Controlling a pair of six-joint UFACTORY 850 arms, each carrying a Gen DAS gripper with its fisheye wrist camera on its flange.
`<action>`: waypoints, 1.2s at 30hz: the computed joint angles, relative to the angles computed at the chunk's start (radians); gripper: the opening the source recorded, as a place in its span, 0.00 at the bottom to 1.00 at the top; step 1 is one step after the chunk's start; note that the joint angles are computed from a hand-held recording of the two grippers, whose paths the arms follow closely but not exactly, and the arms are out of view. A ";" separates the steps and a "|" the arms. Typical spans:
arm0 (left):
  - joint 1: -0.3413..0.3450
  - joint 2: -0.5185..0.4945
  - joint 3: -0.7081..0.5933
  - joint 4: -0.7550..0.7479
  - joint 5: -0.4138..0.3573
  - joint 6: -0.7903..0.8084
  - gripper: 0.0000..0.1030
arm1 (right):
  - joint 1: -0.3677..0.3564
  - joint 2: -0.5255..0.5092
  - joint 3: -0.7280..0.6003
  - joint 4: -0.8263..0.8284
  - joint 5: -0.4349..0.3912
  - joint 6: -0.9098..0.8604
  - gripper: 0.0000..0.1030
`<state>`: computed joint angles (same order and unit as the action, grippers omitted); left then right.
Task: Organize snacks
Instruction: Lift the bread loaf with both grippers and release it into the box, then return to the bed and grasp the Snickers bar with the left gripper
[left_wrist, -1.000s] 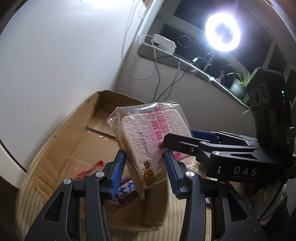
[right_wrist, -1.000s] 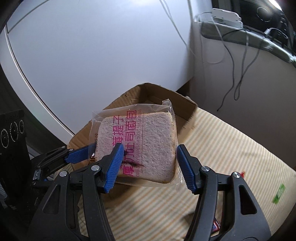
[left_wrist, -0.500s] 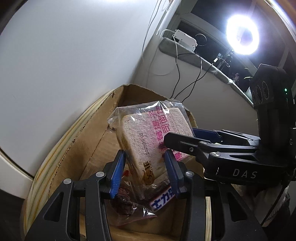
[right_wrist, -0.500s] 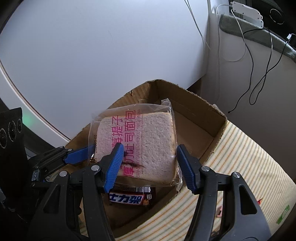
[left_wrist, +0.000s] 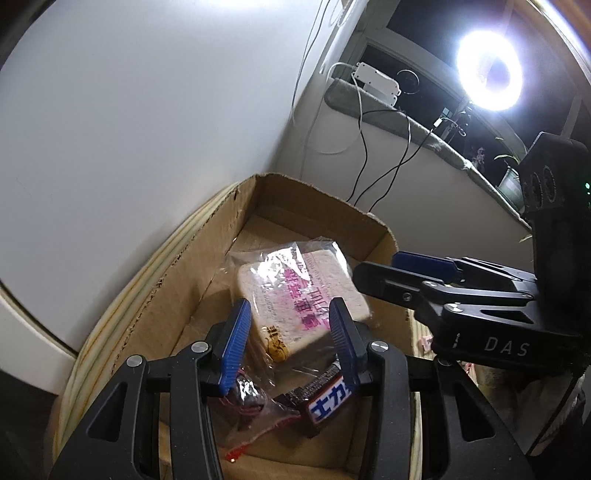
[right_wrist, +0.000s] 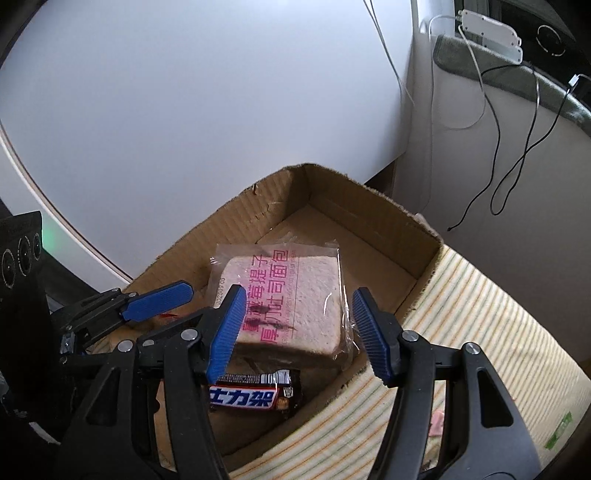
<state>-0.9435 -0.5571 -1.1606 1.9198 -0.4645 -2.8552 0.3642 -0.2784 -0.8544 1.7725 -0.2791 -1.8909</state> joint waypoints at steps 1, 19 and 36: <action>-0.004 0.002 -0.002 -0.014 -0.006 0.016 0.40 | -0.003 0.016 0.013 0.015 -0.004 -0.016 0.61; -0.135 0.035 -0.012 -0.178 -0.145 0.226 0.43 | -0.101 0.284 0.253 0.259 -0.006 -0.279 0.70; -0.188 -0.016 -0.068 -0.058 -0.089 0.202 0.52 | -0.245 0.473 0.447 0.451 -0.014 -0.543 0.81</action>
<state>-1.1320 -0.5731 -1.2282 1.8615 -0.5537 -2.6533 0.1192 0.1943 -0.4078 2.2234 -0.2930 -2.4339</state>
